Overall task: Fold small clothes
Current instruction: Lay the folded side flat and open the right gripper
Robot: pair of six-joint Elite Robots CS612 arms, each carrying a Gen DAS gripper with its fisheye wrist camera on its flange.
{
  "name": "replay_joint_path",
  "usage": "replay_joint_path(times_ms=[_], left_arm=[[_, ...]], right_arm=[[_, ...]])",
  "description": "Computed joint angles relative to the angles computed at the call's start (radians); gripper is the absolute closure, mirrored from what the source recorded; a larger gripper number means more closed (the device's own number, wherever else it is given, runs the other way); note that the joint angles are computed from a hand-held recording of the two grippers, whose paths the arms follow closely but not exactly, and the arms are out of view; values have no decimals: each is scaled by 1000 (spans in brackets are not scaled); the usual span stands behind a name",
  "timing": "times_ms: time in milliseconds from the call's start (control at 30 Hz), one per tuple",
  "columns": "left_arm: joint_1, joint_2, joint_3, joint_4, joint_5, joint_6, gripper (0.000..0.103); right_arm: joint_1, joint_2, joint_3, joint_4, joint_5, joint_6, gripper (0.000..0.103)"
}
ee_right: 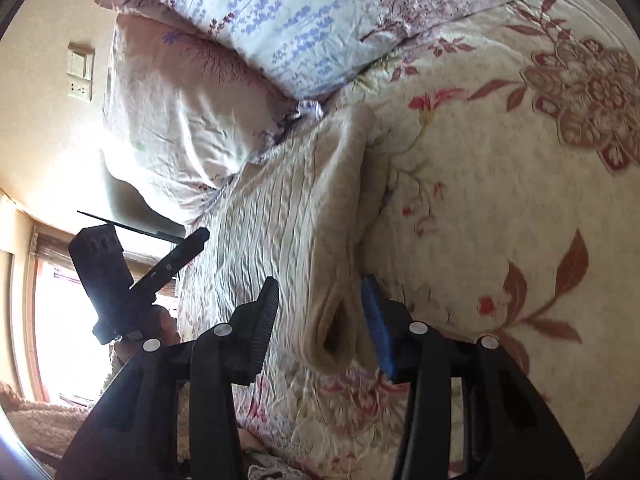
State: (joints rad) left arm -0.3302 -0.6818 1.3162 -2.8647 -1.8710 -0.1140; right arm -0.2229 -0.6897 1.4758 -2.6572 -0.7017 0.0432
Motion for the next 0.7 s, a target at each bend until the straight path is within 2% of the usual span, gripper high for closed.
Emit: replay_joint_path(times_ms=[33, 100, 133, 200, 267, 433, 567, 633, 700], left_arm=[[0, -6, 13, -3, -7, 5, 30], [-1, -11, 28, 12, -25, 11, 30], [-3, -12, 33, 26, -21, 13, 30], [-5, -13, 41, 50, -23, 14, 30], [-7, -14, 53, 39, -18, 8, 30], [-12, -11, 66, 17, -5, -13, 30], [-32, -10, 89, -30, 73, 31, 30], [-42, -7, 99, -61, 107, 51, 26], [-50, -6, 103, -80, 143, 55, 25]], right_arm=[[2, -2, 10, 2, 1, -2, 61], [10, -15, 25, 21, -33, -28, 87], [19, -20, 32, -9, -93, -18, 93], [28, -23, 41, -64, -166, 25, 94], [23, -21, 52, -89, -174, 75, 95], [24, -8, 55, -79, -184, 97, 95], [25, 20, 36, -117, -181, 154, 94], [24, 28, 32, -130, -172, 182, 93], [24, 25, 37, -130, -186, 179, 88]])
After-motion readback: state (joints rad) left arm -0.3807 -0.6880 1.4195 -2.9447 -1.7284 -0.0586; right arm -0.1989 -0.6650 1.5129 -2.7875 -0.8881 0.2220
